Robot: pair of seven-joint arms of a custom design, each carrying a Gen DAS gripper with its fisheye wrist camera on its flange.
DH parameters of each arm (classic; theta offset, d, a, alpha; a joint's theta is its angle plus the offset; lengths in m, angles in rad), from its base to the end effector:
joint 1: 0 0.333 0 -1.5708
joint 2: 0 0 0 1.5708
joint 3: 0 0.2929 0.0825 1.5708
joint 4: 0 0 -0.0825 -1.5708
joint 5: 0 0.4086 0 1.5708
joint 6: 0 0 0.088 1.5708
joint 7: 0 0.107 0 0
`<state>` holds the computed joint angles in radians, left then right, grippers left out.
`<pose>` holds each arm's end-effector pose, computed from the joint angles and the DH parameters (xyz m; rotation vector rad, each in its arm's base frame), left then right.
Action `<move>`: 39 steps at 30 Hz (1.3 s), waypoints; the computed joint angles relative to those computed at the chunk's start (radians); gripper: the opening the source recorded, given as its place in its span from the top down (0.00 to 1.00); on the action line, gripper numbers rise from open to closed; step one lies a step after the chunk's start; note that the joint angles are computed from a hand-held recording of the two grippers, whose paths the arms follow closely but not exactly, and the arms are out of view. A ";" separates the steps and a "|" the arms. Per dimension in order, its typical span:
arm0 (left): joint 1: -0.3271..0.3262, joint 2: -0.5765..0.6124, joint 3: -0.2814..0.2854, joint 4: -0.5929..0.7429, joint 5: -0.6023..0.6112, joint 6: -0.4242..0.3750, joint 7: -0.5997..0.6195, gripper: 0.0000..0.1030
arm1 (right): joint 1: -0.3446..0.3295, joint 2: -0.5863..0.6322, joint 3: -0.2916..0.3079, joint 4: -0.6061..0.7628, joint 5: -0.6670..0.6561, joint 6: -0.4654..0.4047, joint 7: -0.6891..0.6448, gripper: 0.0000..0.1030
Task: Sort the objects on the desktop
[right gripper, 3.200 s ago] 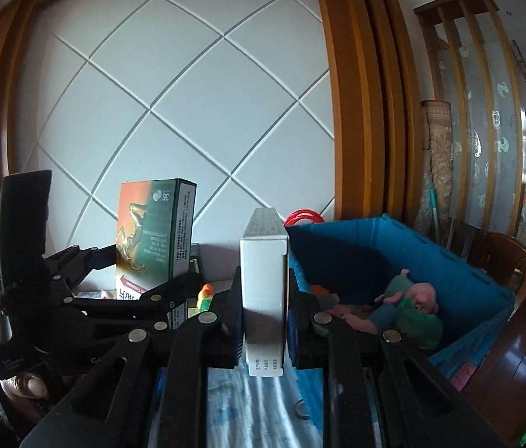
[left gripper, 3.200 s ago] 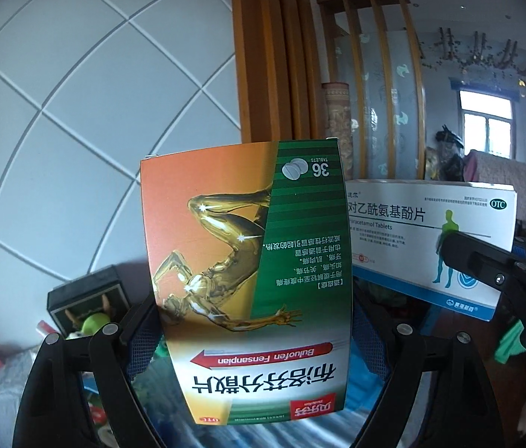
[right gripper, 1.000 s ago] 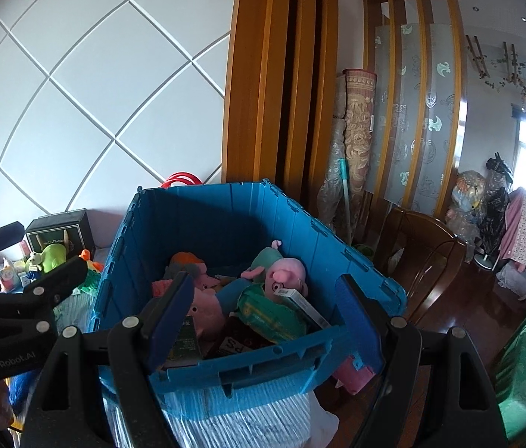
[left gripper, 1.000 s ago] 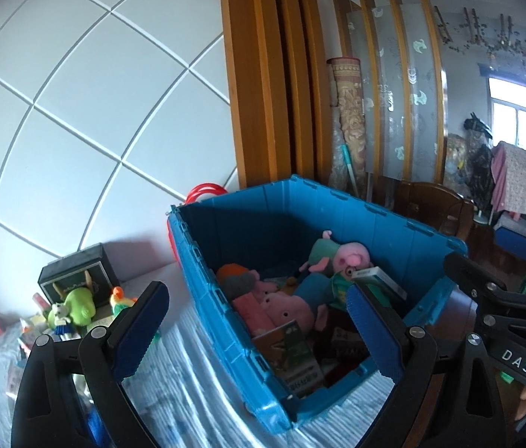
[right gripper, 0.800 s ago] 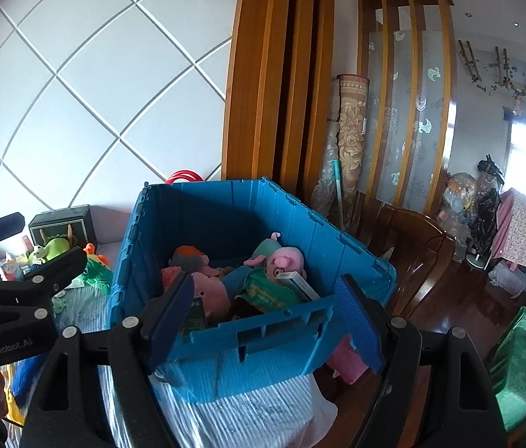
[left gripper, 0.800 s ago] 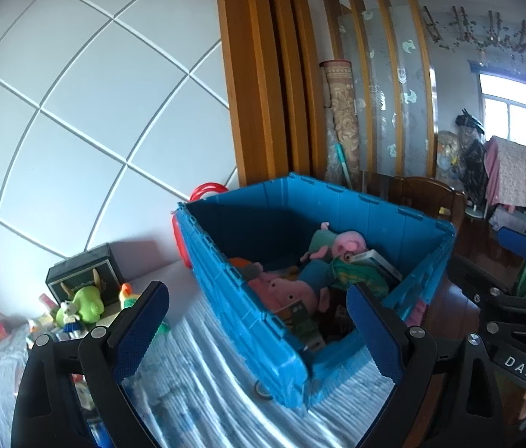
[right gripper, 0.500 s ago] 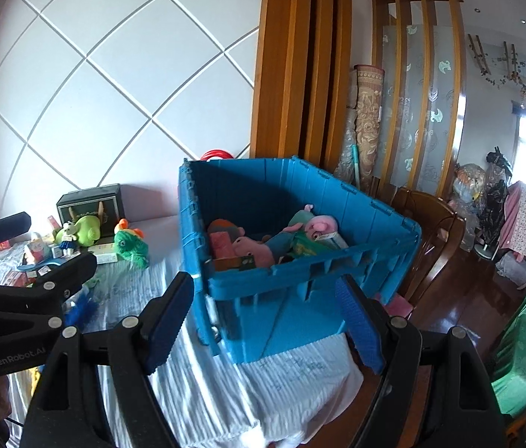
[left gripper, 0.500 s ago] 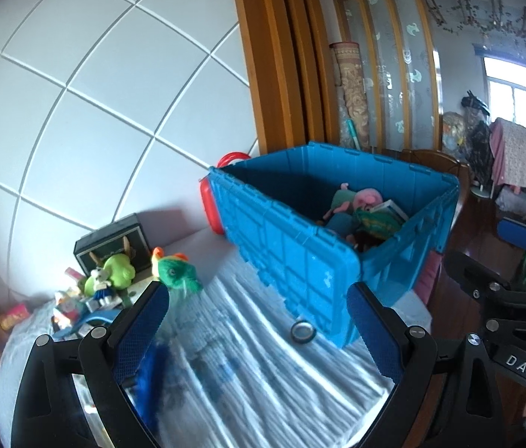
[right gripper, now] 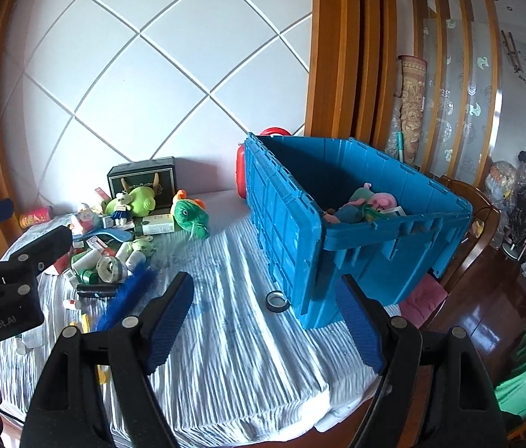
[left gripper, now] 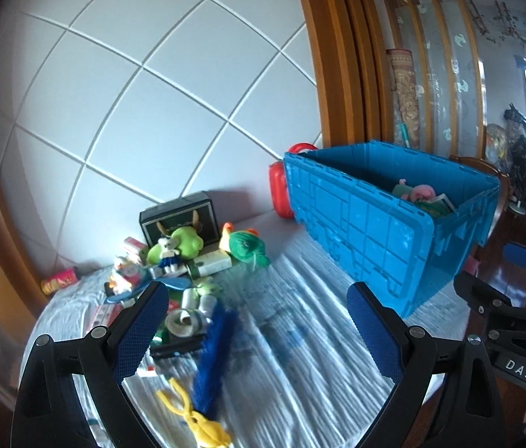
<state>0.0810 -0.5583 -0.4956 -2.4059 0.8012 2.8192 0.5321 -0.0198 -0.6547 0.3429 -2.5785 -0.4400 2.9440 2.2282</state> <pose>0.4174 -0.2505 0.5479 -1.4366 1.5868 -0.8376 0.4079 0.1814 0.5420 -1.6663 1.5081 -0.9294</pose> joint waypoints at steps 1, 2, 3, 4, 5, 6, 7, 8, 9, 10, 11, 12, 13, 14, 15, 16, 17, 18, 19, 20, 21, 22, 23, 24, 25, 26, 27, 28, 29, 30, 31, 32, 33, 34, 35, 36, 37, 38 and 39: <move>0.004 -0.011 -0.002 -0.005 0.003 -0.003 -0.010 0.06 | 0.009 0.010 -0.004 0.005 0.003 0.005 -0.006 0.24; 0.006 -0.018 -0.002 -0.008 0.003 -0.002 -0.018 0.06 | 0.017 0.019 -0.009 0.010 0.005 0.008 -0.013 0.24; 0.009 -0.025 -0.002 -0.012 0.002 -0.001 -0.026 0.06 | 0.026 0.026 -0.015 0.013 0.007 0.011 -0.024 0.24; 0.014 -0.029 -0.007 -0.013 0.002 -0.006 -0.035 0.06 | 0.031 0.032 -0.017 0.018 0.007 0.014 -0.032 0.24; 0.019 -0.034 -0.011 -0.014 0.003 -0.012 -0.044 0.05 | 0.031 0.036 -0.015 0.023 0.006 0.014 -0.037 0.24; 0.022 -0.038 -0.015 -0.015 0.004 -0.018 -0.053 0.05 | 0.033 0.041 -0.015 0.028 0.005 0.018 -0.043 0.24; 0.026 -0.041 -0.020 -0.016 0.005 -0.026 -0.063 0.05 | 0.036 0.047 -0.019 0.032 0.005 0.025 -0.051 0.24; 0.028 -0.044 -0.025 -0.016 0.006 -0.035 -0.073 0.05 | 0.037 0.051 -0.021 0.035 0.006 0.035 -0.056 0.24; 0.026 -0.044 -0.025 -0.017 0.004 -0.044 -0.079 0.05 | 0.034 0.054 -0.020 0.037 0.006 0.046 -0.059 0.24; 0.023 -0.045 -0.024 -0.017 0.002 -0.054 -0.085 0.05 | 0.031 0.058 -0.019 0.039 0.007 0.057 -0.062 0.24; 0.019 -0.045 -0.023 -0.017 -0.001 -0.065 -0.090 0.05 | 0.026 0.064 -0.018 0.042 0.008 0.069 -0.066 0.24; 0.015 -0.045 -0.021 -0.017 -0.003 -0.075 -0.095 0.05 | 0.018 0.067 -0.013 0.044 0.009 0.082 -0.067 0.24; 0.013 -0.046 -0.022 -0.017 -0.003 -0.086 -0.105 0.05 | 0.012 0.071 -0.010 0.044 0.011 0.095 -0.068 0.24; 0.012 -0.047 -0.023 -0.019 0.000 -0.093 -0.115 0.05 | 0.008 0.074 -0.009 0.042 0.015 0.109 -0.070 0.24; 0.010 -0.048 -0.024 -0.021 0.004 -0.099 -0.125 0.05 | 0.002 0.075 -0.005 0.040 0.019 0.123 -0.072 0.24; 0.007 -0.047 -0.022 -0.023 0.009 -0.101 -0.129 0.04 | -0.009 0.074 0.003 0.038 0.022 0.137 -0.072 0.24; 0.003 -0.047 -0.024 -0.025 0.013 -0.109 -0.135 0.04 | -0.021 0.074 0.014 0.036 0.025 0.147 -0.072 0.24; -0.001 -0.047 -0.025 -0.026 0.017 -0.118 -0.141 0.04 | -0.029 0.074 0.022 0.035 0.029 0.154 -0.074 0.24; -0.005 -0.048 -0.023 -0.031 0.021 -0.122 -0.146 0.04 | -0.037 0.074 0.030 0.033 0.033 0.162 -0.076 0.24; -0.013 -0.051 -0.017 -0.038 0.023 -0.123 -0.149 0.04 | -0.043 0.074 0.035 0.031 0.039 0.169 -0.079 0.24; -0.019 -0.056 -0.011 -0.047 0.025 -0.119 -0.153 0.04 | -0.049 0.073 0.043 0.027 0.045 0.177 -0.079 0.24; -0.024 -0.058 -0.006 -0.054 0.025 -0.119 -0.155 0.04 | -0.062 0.071 0.057 0.023 0.050 0.186 -0.075 0.24; -0.028 -0.061 -0.002 -0.061 0.024 -0.118 -0.156 0.04 | -0.072 0.070 0.070 0.020 0.056 0.192 -0.073 0.24; -0.030 -0.060 0.002 -0.065 0.024 -0.118 -0.158 0.04 | -0.083 0.068 0.085 0.018 0.060 0.194 -0.071 0.24; -0.031 -0.060 0.005 -0.068 0.024 -0.118 -0.159 0.04 | -0.097 0.063 0.103 0.014 0.064 0.196 -0.066 0.24; -0.033 -0.058 0.008 -0.071 0.022 -0.121 -0.158 0.04 | -0.106 0.059 0.116 0.010 0.067 0.198 -0.062 0.24; -0.035 -0.057 0.011 -0.073 0.019 -0.123 -0.157 0.04 | -0.110 0.056 0.123 0.006 0.072 0.201 -0.060 0.24; -0.038 -0.056 0.016 -0.077 0.018 -0.120 -0.155 0.04 | -0.115 0.051 0.133 0.000 0.077 0.204 -0.055 0.24; -0.041 -0.056 0.021 -0.082 0.016 -0.116 -0.153 0.04 | -0.122 0.045 0.144 -0.004 0.081 0.203 -0.051 0.24; -0.043 -0.057 0.025 -0.086 0.013 -0.112 -0.150 0.04 | -0.127 0.039 0.152 -0.007 0.084 0.198 -0.048 0.24; -0.045 -0.056 0.028 -0.089 0.009 -0.112 -0.145 0.04 | -0.131 0.033 0.160 -0.010 0.086 0.193 -0.044 0.24; -0.047 -0.056 0.032 -0.091 0.004 -0.113 -0.140 0.04 | -0.134 0.027 0.167 -0.013 0.087 0.188 -0.039 0.24; -0.050 -0.056 0.037 -0.095 0.000 -0.105 -0.135 0.04 | -0.135 0.022 0.171 -0.015 0.088 0.183 -0.035 0.24; -0.051 -0.056 0.042 -0.100 -0.004 -0.098 -0.130 0.04 | -0.136 0.017 0.173 -0.018 0.087 0.177 -0.031 0.24; -0.050 -0.056 0.043 -0.101 -0.007 -0.092 -0.125 0.04 | -0.137 0.012 0.176 -0.020 0.086 0.172 -0.025 0.24; -0.049 -0.056 0.045 -0.103 -0.010 -0.087 -0.120 0.04 | -0.139 0.006 0.180 -0.021 0.085 0.167 -0.018 0.24; -0.048 -0.056 0.046 -0.105 -0.013 -0.081 -0.115 0.04 | -0.142 0.001 0.184 -0.022 0.083 0.162 -0.011 0.24; -0.046 -0.056 0.047 -0.107 -0.016 -0.075 -0.110 0.04 | -0.143 -0.004 0.186 -0.024 0.080 0.157 -0.004 0.24; -0.044 -0.056 0.047 -0.108 -0.018 -0.068 -0.106 0.04 | -0.146 -0.010 0.189 -0.025 0.076 0.152 0.004 0.24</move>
